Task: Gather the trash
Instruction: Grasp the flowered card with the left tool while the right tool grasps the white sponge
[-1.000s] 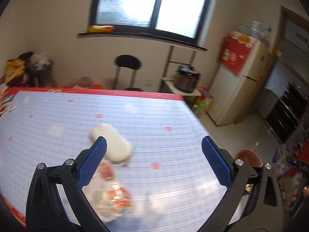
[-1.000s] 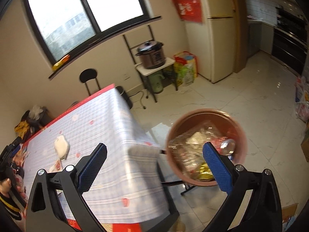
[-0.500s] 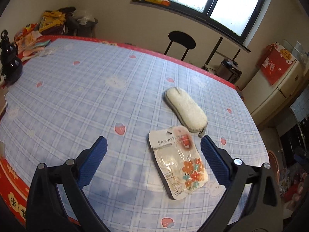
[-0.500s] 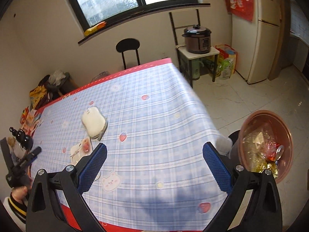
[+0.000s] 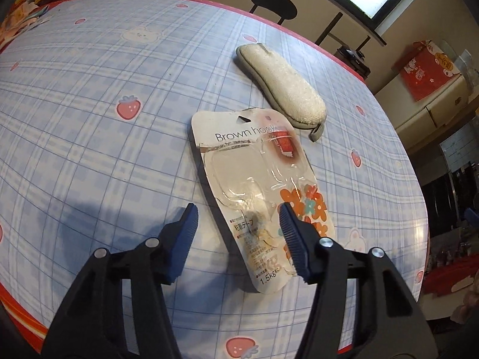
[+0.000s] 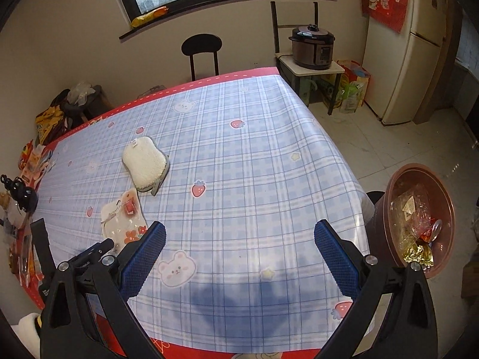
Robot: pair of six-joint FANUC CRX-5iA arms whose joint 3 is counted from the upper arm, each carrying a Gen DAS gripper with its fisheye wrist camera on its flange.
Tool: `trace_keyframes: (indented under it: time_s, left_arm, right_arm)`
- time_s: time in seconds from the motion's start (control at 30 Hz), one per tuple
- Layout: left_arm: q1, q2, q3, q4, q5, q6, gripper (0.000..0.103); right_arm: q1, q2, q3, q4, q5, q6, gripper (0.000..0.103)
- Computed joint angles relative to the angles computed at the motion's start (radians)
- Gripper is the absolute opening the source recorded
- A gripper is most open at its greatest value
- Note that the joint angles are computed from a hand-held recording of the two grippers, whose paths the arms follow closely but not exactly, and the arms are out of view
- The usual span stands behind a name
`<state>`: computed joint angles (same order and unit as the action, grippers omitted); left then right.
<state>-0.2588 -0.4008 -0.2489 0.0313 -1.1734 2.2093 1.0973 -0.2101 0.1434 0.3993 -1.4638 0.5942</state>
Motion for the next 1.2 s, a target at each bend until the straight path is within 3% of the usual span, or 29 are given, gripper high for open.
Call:
trace_keyframes:
  time_s: [0.1,0.43,0.7,1.0,1.2]
  left_arm:
    - [0.011,-0.003,-0.021,0.021,0.025,-0.008,0.047]
    - [-0.028,0.023,0.004,-0.039,0.039,0.042,0.044]
    - [0.038,-0.057,-0.027,-0.040,0.051,0.015,0.031]
    - [0.206,-0.192,-0.088,-0.009,0.004,-0.086,0.030]
    - [0.417,-0.311,-0.145,0.076,-0.027,-0.220,0.029]
  right_arm:
    - [-0.004,-0.003,-0.009,-0.002,-0.007,-0.011,0.098]
    - [0.000,0.017,-0.001,-0.026,0.008,0.006,0.098]
    - [-0.011,0.061,0.042,-0.075,0.047,0.093,0.098]
    - [-0.045,0.262,0.220,-0.166,0.132,0.349,0.098]
    - [-0.052,0.463,0.408,-0.202,0.132,0.558,0.098]
